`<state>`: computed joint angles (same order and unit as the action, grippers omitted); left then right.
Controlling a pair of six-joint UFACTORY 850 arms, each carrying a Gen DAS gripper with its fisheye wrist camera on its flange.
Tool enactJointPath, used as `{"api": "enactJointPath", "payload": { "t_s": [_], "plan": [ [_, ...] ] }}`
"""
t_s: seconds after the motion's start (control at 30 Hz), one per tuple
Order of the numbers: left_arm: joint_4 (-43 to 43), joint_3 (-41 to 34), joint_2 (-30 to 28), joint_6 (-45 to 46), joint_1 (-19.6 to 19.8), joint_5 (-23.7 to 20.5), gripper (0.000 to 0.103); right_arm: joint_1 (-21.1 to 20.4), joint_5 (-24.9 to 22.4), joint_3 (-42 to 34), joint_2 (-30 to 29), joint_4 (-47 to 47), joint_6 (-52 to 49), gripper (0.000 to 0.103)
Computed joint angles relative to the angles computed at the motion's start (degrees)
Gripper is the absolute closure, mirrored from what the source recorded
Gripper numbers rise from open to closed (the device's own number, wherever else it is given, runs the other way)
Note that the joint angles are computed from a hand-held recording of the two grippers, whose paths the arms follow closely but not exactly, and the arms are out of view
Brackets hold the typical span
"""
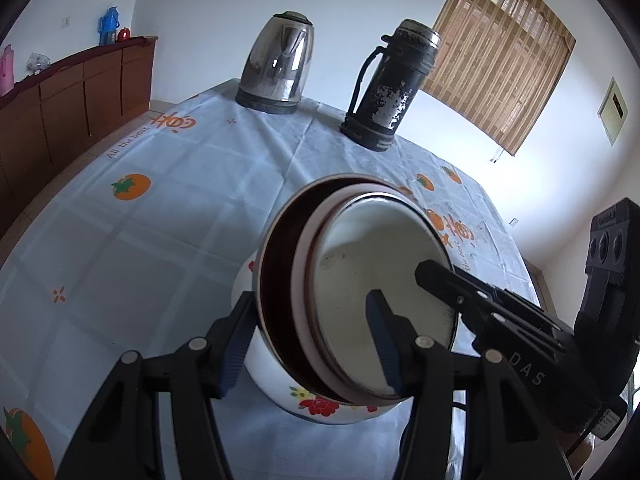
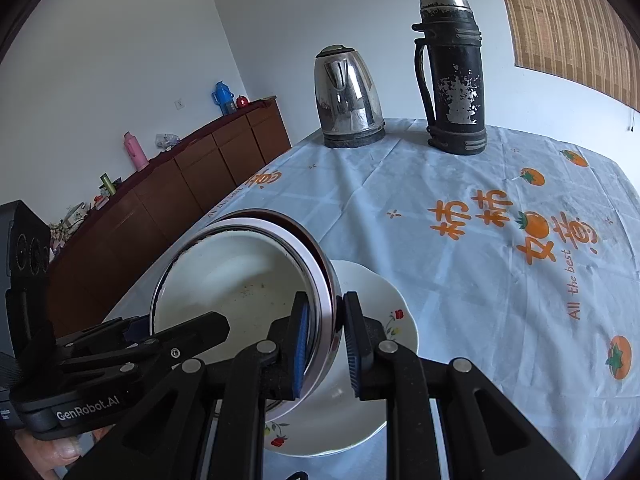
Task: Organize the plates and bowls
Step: 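Lower the bowl stack onto the floral plates with both tools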
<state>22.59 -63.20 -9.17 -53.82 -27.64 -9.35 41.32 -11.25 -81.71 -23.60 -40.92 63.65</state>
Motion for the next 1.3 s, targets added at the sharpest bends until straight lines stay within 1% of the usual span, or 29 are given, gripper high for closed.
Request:
{"api": "enactJointPath", "payload": {
  "t_s": [0.13,0.3,0.37,0.43,0.53,0.6,0.7,0.83,0.97,1.17,1.3],
  "plan": [
    [1.7,-0.4,-0.2,-1.9,-0.3,-0.6,0.049,-0.4,1.3,0.9,0.5,1.5,-1.0,0.084],
    [4.6,-1.1,-0.6,-4.5,-1.1,-1.6,0.049,-0.6,1.9,2.0,1.4,-1.1,1.7,0.084],
    [6.1,-1.6,-1.0,-5.7,-1.5,-2.4,0.049,-0.9,2.1,2.3,1.6,0.6,0.4,0.084],
    [5.5,-2.2,-1.5,-5.1,-1.6,-2.9,0.049,-1.2,2.3,2.5,1.6,2.8,-1.6,0.084],
    [4.0,-2.8,-2.1,-3.4,-1.8,-3.6,0.049,-1.6,2.2,2.7,1.5,6.0,-4.5,0.084],
    [3.0,-3.2,-2.5,-2.3,-1.9,-4.2,0.049,-1.8,1.9,2.5,1.4,10.2,-8.6,0.084],
    [-1.7,-3.4,-2.9,2.1,-1.6,-4.2,0.049,-2.1,1.6,2.3,1.0,15.1,-13.2,0.084],
    [-6.4,-3.4,-3.3,6.3,-1.2,-4.0,0.049,-2.2,1.0,1.9,0.7,18.5,-16.8,0.084],
    [-9.8,-3.6,-3.8,9.3,-0.9,-4.0,0.049,-2.1,0.3,1.5,0.2,19.9,-18.2,0.084],
    [-18.5,-4.2,-4.8,17.6,-0.3,-4.4,0.049,-2.3,-0.7,1.0,-0.3,22.3,-20.5,0.084],
    [-18.2,-4.3,-5.2,17.5,-0.3,-4.3,0.049,-2.4,-0.8,1.0,-0.4,22.4,-20.7,0.084]
  ]
}}
